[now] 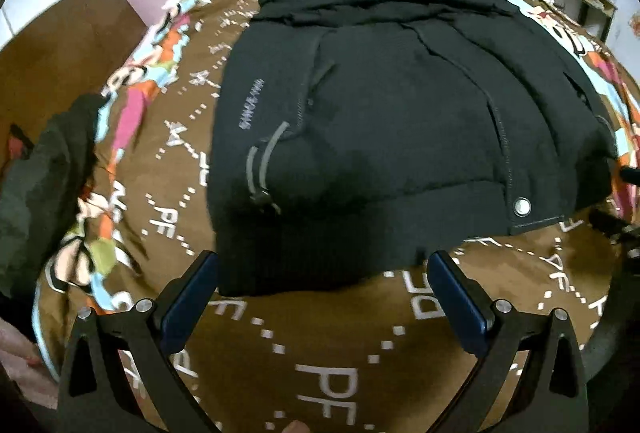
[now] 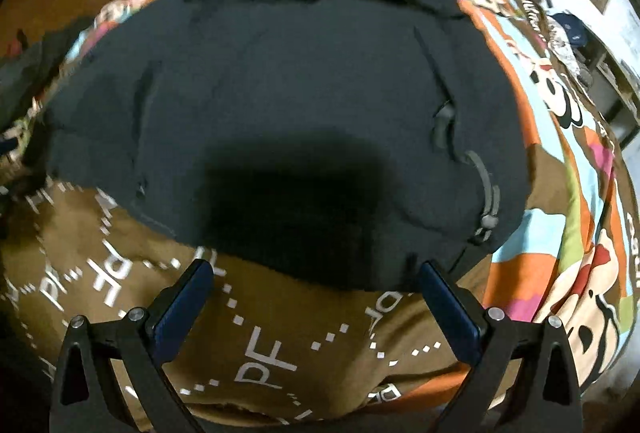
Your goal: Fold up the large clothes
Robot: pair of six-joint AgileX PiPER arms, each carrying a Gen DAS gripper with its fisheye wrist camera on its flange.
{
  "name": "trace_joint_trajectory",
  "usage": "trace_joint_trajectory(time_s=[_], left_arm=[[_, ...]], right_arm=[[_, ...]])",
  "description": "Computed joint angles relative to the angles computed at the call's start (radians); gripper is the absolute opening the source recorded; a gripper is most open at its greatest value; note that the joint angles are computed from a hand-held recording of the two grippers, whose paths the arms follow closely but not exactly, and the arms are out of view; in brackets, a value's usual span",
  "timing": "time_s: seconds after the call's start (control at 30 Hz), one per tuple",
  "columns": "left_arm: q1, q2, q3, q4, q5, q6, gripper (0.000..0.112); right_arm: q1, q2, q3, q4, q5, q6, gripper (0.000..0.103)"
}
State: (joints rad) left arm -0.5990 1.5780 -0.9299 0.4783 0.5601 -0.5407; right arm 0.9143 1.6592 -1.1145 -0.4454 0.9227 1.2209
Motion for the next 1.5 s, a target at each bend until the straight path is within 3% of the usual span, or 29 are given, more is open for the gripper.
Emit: trace_joint_trajectory(time_s=[0.23, 0.4, 0.5, 0.57, 0.63, 0.77, 0.93, 1.07, 1.17, 1.5], left_arm=[[-0.001, 0.019, 0.003, 0.003, -0.026, -0.010, 0.101], [0.002, 0.026, -0.008, -0.026, -0.031, 0.013, 0.101], [0.002, 0.025, -0.006, -0.026, -0.045, 0.030, 0.101], [-0.012, 0.007, 0.008, 0.046, -0.068, -0.031, 0.101], [-0.018, -0.025, 0.029, 0.117, -0.110, -0.083, 0.101], [-0.021, -0.039, 0.037, 0.113, -0.168, -0.031, 0.101], [-0.096, 0.045, 0.023, 0.402, -0.135, -0.218, 0.101], [-0.066, 0.090, -0.004, 0.326, -0.156, -0.088, 0.101], [-0.065, 0.160, -0.044, 0.355, -0.109, -0.075, 0.101], [-0.016, 0.174, -0.032, 0.244, -0.143, 0.021, 0.101]], right_arm=[[0.084, 0.185, -0.180, -0.173, 0.225, -0.009, 0.103], [0.103, 0.239, -0.193, -0.291, 0.259, 0.056, 0.103], [0.082, 0.202, -0.174, -0.335, 0.221, 0.065, 0.103], [0.042, 0.157, -0.162, -0.346, 0.180, 0.033, 0.103], [-0.004, 0.115, -0.155, -0.330, 0.131, -0.017, 0.103], [-0.102, 0.067, -0.202, -0.253, 0.045, -0.157, 0.103], [-0.181, 0.081, -0.268, -0.136, 0.002, -0.291, 0.103], [-0.238, 0.083, -0.278, -0.042, -0.031, -0.343, 0.103], [-0.254, 0.074, -0.259, 0.021, -0.059, -0.353, 0.103], [-0.120, 0.063, -0.092, -0.026, -0.076, -0.320, 0.103]])
